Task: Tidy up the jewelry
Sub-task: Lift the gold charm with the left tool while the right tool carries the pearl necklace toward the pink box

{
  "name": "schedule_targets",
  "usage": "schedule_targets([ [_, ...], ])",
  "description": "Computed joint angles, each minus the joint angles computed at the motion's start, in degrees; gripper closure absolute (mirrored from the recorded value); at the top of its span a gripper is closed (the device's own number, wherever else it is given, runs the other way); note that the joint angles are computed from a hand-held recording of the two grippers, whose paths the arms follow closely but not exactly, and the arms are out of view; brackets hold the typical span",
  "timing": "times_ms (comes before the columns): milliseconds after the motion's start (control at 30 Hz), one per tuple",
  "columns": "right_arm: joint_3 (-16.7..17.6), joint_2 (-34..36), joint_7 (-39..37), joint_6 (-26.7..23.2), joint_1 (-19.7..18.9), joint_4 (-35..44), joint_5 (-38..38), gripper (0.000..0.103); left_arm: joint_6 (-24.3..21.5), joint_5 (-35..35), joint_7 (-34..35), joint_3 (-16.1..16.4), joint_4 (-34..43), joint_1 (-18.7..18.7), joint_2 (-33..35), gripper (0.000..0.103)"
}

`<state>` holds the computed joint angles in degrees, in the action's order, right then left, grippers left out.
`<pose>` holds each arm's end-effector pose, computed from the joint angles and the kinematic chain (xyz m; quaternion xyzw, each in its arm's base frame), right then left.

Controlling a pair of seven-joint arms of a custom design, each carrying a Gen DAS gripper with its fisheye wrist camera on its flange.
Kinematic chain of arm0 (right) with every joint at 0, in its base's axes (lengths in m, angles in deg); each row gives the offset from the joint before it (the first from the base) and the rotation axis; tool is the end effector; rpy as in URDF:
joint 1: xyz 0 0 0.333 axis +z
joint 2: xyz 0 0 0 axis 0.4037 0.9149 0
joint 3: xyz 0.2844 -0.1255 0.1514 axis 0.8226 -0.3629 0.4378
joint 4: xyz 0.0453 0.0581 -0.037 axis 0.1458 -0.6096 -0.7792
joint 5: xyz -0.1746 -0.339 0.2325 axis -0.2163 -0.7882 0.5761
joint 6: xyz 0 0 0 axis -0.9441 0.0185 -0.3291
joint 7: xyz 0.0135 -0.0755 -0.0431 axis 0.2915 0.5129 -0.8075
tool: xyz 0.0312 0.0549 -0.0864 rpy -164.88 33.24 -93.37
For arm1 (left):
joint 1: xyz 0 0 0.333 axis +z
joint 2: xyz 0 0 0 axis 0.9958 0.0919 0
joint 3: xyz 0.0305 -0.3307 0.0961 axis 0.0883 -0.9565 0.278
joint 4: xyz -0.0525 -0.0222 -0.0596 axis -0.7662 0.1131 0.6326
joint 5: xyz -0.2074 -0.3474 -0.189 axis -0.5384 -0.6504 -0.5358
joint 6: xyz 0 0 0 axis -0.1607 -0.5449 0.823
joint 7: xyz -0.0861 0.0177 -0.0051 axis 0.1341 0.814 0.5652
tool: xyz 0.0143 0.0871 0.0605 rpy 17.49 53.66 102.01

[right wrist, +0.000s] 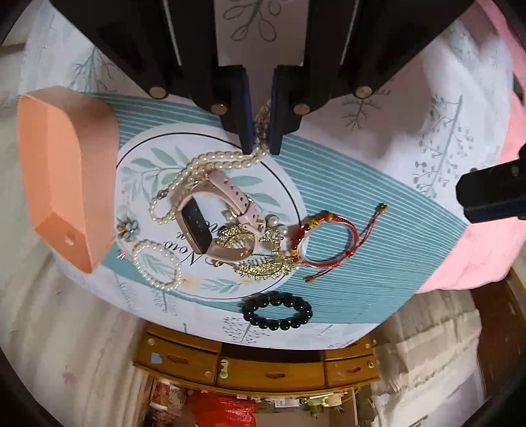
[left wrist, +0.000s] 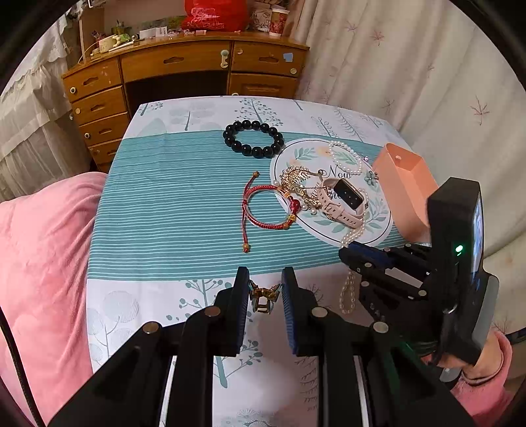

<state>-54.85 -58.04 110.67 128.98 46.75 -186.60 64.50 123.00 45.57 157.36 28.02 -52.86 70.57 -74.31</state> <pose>0.5742 0.3145 0.4358 -0.7398 0.6241 -0.1632 0.1914 0.5682 -0.2908 0.5054 -0.5859 0.7632 -0.2613 0.0771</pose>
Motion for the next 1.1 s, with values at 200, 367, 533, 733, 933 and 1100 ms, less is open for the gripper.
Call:
schedule_targets([
  [200, 2.07, -3.32, -17.18, 4.09, -2.78, -4.74, 25.03, 0.099, 0.08, 1.13, -0.62, -0.19, 0.20, -0.23, -0.16, 0.085],
  [367, 1.93, -6.09, -31.31, 3.31, -2.89, -8.19, 46.49, 0.103, 0.01, 2.15, -1.06, -0.55, 0.46, -0.79, -0.50, 0.085],
  [533, 0.91, -8.32, -37.54, 2.30, -2.12, -10.68, 55.97, 0.103, -0.29, 3.32, -1.68, -0.96, 0.58, -1.51, -1.12, 0.085],
  [733, -0.20, -8.73, -34.17, 1.91, -2.49, -10.43, 54.74, 0.103, 0.04, 4.10, -2.63, -1.21, -0.06, -2.19, -2.26, 0.085],
  [933, -0.12, -5.71, -23.99, -3.42, -3.87, -4.61, 42.52, 0.102, -0.44, 4.74, -2.66, -1.14, -0.57, -2.40, -3.00, 0.085],
  [1100, -0.04, -1.84, -16.37, -8.86, -3.91, 1.57, 33.07, 0.102, -0.25, 5.80, -3.29, -1.05, -1.09, -2.24, -3.53, 0.085],
])
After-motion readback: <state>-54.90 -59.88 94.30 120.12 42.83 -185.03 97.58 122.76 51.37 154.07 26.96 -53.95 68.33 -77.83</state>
